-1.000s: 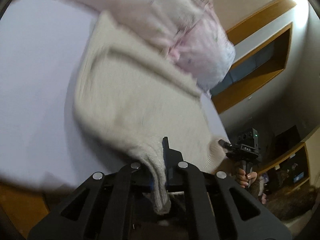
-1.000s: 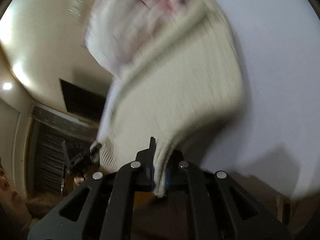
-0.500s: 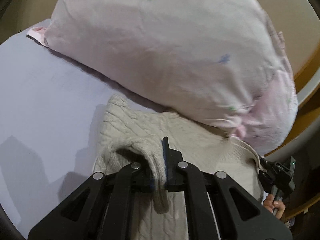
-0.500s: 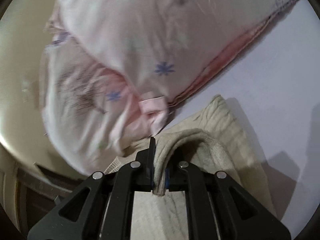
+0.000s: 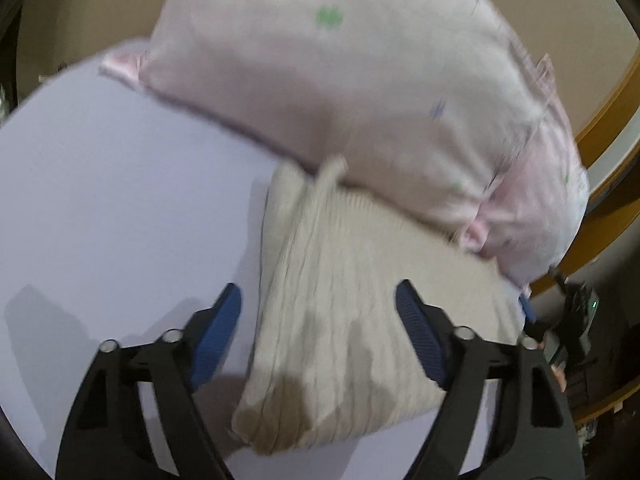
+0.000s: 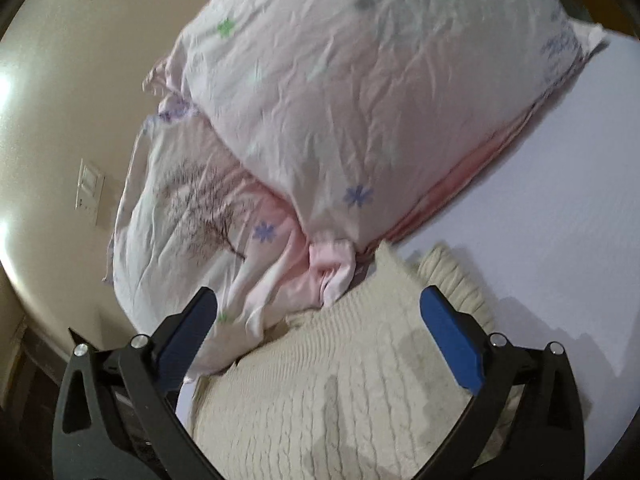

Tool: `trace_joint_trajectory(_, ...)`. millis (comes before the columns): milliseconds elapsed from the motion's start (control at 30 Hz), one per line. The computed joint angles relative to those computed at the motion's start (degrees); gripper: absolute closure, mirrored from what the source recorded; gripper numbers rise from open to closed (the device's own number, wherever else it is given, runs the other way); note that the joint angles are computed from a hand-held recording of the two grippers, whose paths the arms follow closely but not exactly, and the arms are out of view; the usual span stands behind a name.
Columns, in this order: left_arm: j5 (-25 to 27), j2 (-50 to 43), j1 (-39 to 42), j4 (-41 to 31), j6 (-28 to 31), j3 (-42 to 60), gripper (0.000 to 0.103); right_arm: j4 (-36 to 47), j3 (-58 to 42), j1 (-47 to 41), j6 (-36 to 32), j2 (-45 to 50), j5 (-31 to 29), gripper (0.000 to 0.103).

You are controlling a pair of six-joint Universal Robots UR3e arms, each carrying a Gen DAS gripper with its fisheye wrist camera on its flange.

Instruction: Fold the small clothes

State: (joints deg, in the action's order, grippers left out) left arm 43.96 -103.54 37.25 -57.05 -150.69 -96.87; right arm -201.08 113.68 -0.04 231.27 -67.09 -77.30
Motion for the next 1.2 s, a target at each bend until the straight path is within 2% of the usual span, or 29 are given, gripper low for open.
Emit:
trace_joint_trajectory(100, 2.14, -1.22, -1.71, -0.61, -0.67, -0.7, 0.044, 2.79, -4.22, 0.95, 0.17, 1.68, 0.2, 0.002)
trace_joint_trajectory(167, 2.22, -0.47, -1.78, 3.63, -3.06, -3.89, 0.048, 1.7, -3.2, -0.14, 0.23, 1.54, 1.84, 0.002)
trace_joint_trajectory(233, 2.26, 0.14, -1.35, 4.67, -4.89, -5.18, 0.062, -0.05, -2.09, -1.51, 0.91, 1.69, 4.16, 0.002)
trace_joint_trajectory(267, 0.61, -0.5, -0.67, 2.27, -5.62, -4.52, 0.077, -0.61, -1.66, -2.06, 1.25, 1.67, 5.2, 0.002)
trace_joint_trajectory(300, -1.42, -1.44, 0.1, -1.46, -5.4, -3.29, 0.086, -1.03, -1.32, -2.6, 1.51, 1.62, 6.28, 0.002)
trace_joint_trajectory(333, -3.36, -2.18, 0.71, -4.51, -5.35, -2.47, 0.086, -1.51, -0.86, -3.23, 1.69, 1.41, 7.52, 0.002)
trace_joint_trajectory(500, -11.14, 1.31, 0.8, -8.82, -4.11, -3.02, 0.09, -3.77, 1.54, -5.36, 0.32, -1.05, 10.35, 0.002)
trace_joint_trajectory(567, -14.9, 4.72, -1.58, -11.14, -2.64, -2.01, 0.091, -4.77, 2.37, -6.01, 0.36, -2.01, 10.76, 0.002)
trace_joint_trajectory(633, -18.87, 6.34, -7.24, -9.97, -4.13, 0.45, 0.091, -5.59, 3.43, -6.87, 0.27, -3.08, 11.48, 0.002)
trace_joint_trajectory(733, -21.17, 2.48, -17.7, -0.72, -11.02, 5.38, 0.091, -4.05, 5.14, -7.78, -2.01, -6.05, 10.81, 0.002)
trace_joint_trajectory(800, -17.98, -5.62, -28.26, 9.26, -19.08, 12.5, 0.09, -1.2, 6.23, -8.95, -4.52, -8.62, 10.45, 0.002)
trace_joint_trajectory(867, -12.03, -15.62, -37.89, 9.26, -21.67, 23.78, 0.089, -0.52, 8.75, -12.43, -5.0, -10.47, 13.69, 0.002)
trace_joint_trajectory(900, -10.76, -19.73, -40.56, 4.89, -21.74, 29.78, 0.089, -0.73, 9.72, -13.95, -4.81, -10.68, 15.76, 0.002)
trace_joint_trajectory(933, -14.1, -24.16, -42.12, 1.58, -22.66, 34.21, 0.09, -0.76, 11.0, -16.37, -4.36, -10.88, 19.12, 0.002)
trace_joint_trajectory(1000, -24.28, -26.67, -41.21, -5.44, -18.84, 35.96, 0.089, 2.67, 12.07, -19.88, -4.98, -11.55, 24.68, 0.002)
trace_joint_trajectory(1033, -27.36, -25.6, -40.28, -3.94, -18.28, 33.36, 0.089, 5.35, 11.82, -20.53, -5.96, -11.81, 26.22, 0.002)
trace_joint_trajectory(1067, -28.07, -23.06, -38.71, 2.37, -19.62, 28.93, 0.087, 9.66, 10.79, -20.74, -7.83, -12.0, 27.58, 0.002)
trace_joint_trajectory(1100, -26.0, -19.42, -36.63, 10.51, -21.8, 23.43, 0.075, 14.97, 9.16, -20.28, -9.96, -12.24, 27.95, 0.002)
trace_joint_trajectory(1133, -23.93, -17.16, -35.48, 13.86, -22.59, 20.34, 0.066, 23.35, 5.76, -18.61, -13.11, -12.14, 26.69, 0.002)
trace_joint_trajectory(1167, -18.05, -13.24, -33.67, 19.43, -24.56, 15.51, 0.051, 26.93, 3.92, -17.35, -14.45, -11.88, 25.28, 0.002)
trace_joint_trajectory(1200, -12.39, -10.46, -32.6, 21.64, -25.11, 12.49, 0.045, 29.5, 2.14, -15.72, -15.17, -11.69, 22.84, 0.002)
